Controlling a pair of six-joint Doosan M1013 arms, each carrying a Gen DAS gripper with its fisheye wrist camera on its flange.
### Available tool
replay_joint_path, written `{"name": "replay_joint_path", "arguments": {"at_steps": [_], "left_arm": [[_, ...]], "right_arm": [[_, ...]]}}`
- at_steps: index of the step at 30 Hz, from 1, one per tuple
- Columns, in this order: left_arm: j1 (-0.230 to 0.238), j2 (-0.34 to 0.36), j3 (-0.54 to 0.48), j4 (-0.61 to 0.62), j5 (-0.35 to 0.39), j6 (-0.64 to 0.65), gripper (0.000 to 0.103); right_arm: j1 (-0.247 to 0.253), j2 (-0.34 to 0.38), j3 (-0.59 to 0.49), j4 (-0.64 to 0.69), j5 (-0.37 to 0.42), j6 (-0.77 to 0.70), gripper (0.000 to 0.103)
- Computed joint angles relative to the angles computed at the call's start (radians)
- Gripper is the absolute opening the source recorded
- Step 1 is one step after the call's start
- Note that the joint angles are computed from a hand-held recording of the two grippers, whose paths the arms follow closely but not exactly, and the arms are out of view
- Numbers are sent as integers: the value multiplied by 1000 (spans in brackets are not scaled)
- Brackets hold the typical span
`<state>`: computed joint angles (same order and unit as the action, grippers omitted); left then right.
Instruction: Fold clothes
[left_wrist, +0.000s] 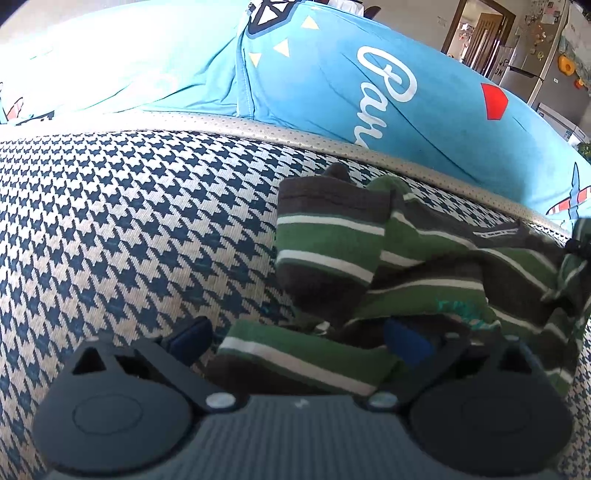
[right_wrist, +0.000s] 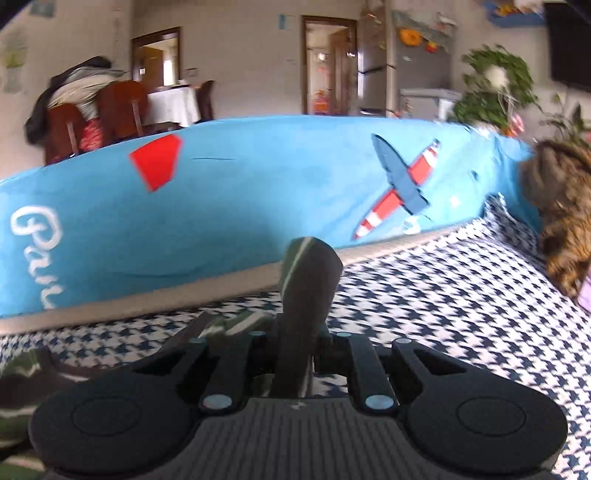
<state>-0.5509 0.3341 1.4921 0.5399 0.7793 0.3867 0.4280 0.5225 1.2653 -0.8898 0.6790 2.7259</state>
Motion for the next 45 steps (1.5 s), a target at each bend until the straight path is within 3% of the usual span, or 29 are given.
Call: {"name": "replay_joint_path", "arguments": {"at_steps": [1,3,5,8,11,16,19,26,35,38,44,45], "left_arm": [[0,0,0,1,0,1,103],[0,0,1,2,0,0,103],[-1,0,1,5,2,1,103],[-3,1,1,10,6,5,103],[-3,1,1,10,5,7,103],[-2,-10,12,44,-29,-13,103],[-7,-15,13,101,-36,-35,103],[15,-12,4,131,-75,-77,103],[42,8,-17,66,-98,-61,103],[47,17,-27,38,-99,-40,103],[48,29,-39,14,-71,-13,103],[48,31,-42,10,-64,-8,103]], "right_arm": [[-1,1,-3,-3,25,11,37],[0,0,-2,-54,56,60,46],[-1,-6,8,-102,58,101,46],[-14,-26,34,-75,-37,92,46],[-26,-35,45,23,-128,3,46],[-20,-29,39,152,-206,-168,46],[-18,-24,34,293,-257,-330,46],[-5,4,-4,616,-286,-712,48],[-2,24,-24,361,-209,-546,61],[-13,29,-25,350,-196,-512,63],[-27,48,-39,446,-193,-589,63],[-28,51,-41,458,-194,-601,57]]}}
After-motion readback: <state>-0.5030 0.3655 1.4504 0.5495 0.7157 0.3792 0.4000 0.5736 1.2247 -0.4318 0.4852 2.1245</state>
